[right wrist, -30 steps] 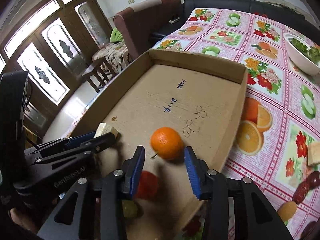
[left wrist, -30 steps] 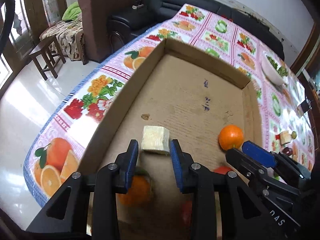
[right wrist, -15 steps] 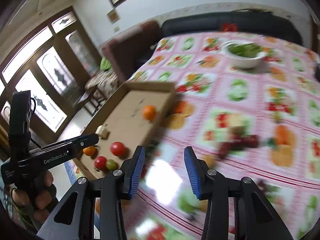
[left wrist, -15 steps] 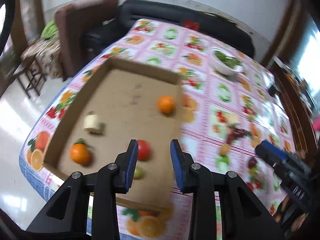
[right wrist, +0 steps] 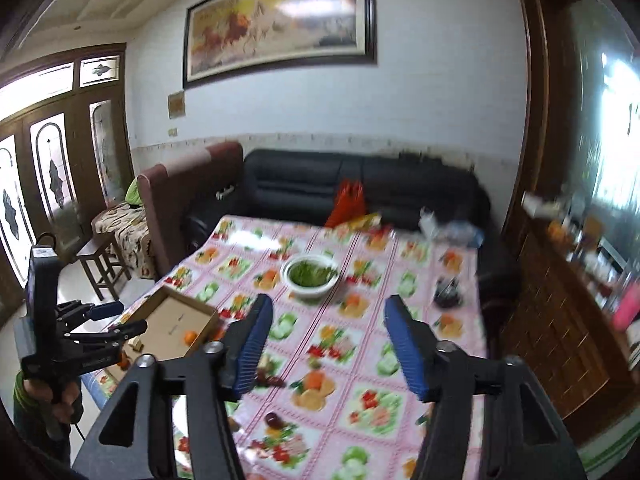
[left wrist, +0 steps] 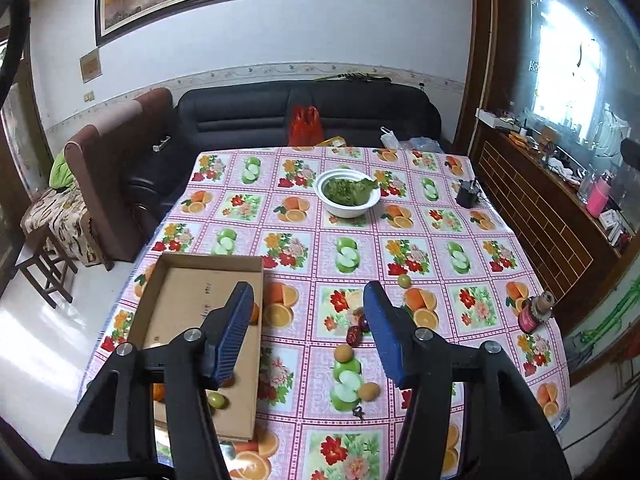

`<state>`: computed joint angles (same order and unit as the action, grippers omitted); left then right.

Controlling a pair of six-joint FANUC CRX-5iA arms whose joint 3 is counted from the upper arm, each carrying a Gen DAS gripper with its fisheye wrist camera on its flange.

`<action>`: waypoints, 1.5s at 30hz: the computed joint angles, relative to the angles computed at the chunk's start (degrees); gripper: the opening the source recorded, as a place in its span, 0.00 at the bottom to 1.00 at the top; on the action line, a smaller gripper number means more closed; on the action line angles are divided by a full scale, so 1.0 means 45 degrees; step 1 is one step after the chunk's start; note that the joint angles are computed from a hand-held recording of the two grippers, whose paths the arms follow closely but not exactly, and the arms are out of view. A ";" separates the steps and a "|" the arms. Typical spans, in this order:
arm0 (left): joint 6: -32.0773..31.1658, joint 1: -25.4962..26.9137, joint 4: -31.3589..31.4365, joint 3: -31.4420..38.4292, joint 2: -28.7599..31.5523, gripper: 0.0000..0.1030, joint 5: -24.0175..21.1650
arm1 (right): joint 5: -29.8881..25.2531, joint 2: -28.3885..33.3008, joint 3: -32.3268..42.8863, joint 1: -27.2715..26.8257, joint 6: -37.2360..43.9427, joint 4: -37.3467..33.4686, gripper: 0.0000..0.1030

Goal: Organize fruits
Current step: 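Withdraw both grippers from the box back toward the fruit, then grasp a tan round fruit with the left gripper while the right gripper grasps a dark red plum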

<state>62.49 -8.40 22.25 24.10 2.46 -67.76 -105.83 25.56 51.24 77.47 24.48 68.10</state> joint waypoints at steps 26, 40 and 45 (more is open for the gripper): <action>-0.0212 -0.1109 -0.0986 -0.4371 -0.0207 0.54 0.0012 | 0.7948 -0.4682 -1.2158 -0.1266 -0.9290 -0.5685 0.67; -0.2205 -0.1287 0.0273 -0.4359 0.0609 0.54 -0.0060 | 0.7754 -0.3118 -1.0631 -0.1877 -0.7911 -0.6125 0.55; -0.2317 -0.1339 0.0246 -0.4254 0.0942 0.48 -0.0159 | 0.8064 -0.2493 -0.9939 -0.2352 -0.6910 -0.7100 0.42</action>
<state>52.06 -14.43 23.36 4.96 6.69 -68.48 -69.54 14.34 6.52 66.88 -6.61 36.15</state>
